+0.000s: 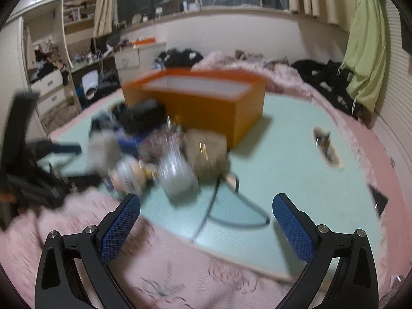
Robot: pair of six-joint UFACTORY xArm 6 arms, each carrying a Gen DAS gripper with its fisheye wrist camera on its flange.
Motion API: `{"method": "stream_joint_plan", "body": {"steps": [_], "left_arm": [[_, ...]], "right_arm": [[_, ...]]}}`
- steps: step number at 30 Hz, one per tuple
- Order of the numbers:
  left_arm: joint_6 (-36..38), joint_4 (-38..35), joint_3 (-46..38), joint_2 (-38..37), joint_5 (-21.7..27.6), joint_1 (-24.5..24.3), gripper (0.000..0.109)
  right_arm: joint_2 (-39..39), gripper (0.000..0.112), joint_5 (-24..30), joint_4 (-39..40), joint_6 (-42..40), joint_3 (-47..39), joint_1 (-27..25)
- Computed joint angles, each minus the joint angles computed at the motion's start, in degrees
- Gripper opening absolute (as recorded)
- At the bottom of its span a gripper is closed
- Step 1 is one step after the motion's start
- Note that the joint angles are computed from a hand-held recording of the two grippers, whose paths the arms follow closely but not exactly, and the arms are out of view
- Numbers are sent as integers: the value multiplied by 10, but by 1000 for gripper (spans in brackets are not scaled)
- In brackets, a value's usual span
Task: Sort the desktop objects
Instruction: 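Move the right tool over the box toward the black toy car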
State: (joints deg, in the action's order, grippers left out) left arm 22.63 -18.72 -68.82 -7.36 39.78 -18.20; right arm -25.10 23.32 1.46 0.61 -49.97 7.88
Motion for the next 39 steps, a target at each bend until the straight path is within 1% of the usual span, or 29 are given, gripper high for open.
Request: {"method": "stream_joint_plan", "body": {"steps": [2,4,6,7,10,12,14,19,24,29,31,32,33,34,35,36,37,38,39], "left_arm": [[0,0,0,-1,1,1,103],[1,-1,0,-1,1,1,103],[1,-1,0,0,0,1,103],[1,-1,1,-1,0,1,103],[1,-1,1,-1,0,1,103],[1,-1,0,0,0,2,103],[0,0,-1,1,0,2,103],[0,0,-2,2,0,2,103],[0,0,-2,2,-1,2,103],[0,1,-2,2,-1,2,103],[-1,1,-1,2,-1,2,103],[-1,1,-1,2,-1,2,103],[-1,1,-1,2,-2,2,103],[-14,14,1,1,-6,1,103],[-14,14,1,1,-6,1,103],[-14,14,1,1,-6,1,103],[-14,14,1,1,-6,1,103],[-14,14,1,1,-6,1,103],[-14,14,1,1,-6,1,103]], "right_arm": [[10,103,0,-20,14,-33,5],[40,103,1,-93,75,-86,8],[85,103,19,-166,147,-152,13],[108,103,26,-178,167,-181,15],[171,103,50,-165,183,-254,19],[207,103,74,-191,212,-292,23],[228,103,89,-222,237,-312,26],[250,103,105,-200,218,-325,20],[254,103,114,-209,216,-321,17],[249,102,110,-198,211,-318,13],[250,99,110,-182,196,-333,15],[253,97,116,-160,179,-348,16],[261,95,128,-131,157,-368,15],[274,92,152,-95,135,-397,14],[298,85,198,-43,106,-444,11],[319,81,235,-5,88,-482,6],[347,73,283,36,73,-530,-1],[374,66,328,64,65,-575,-8],[407,63,382,86,61,-629,-15]]}}
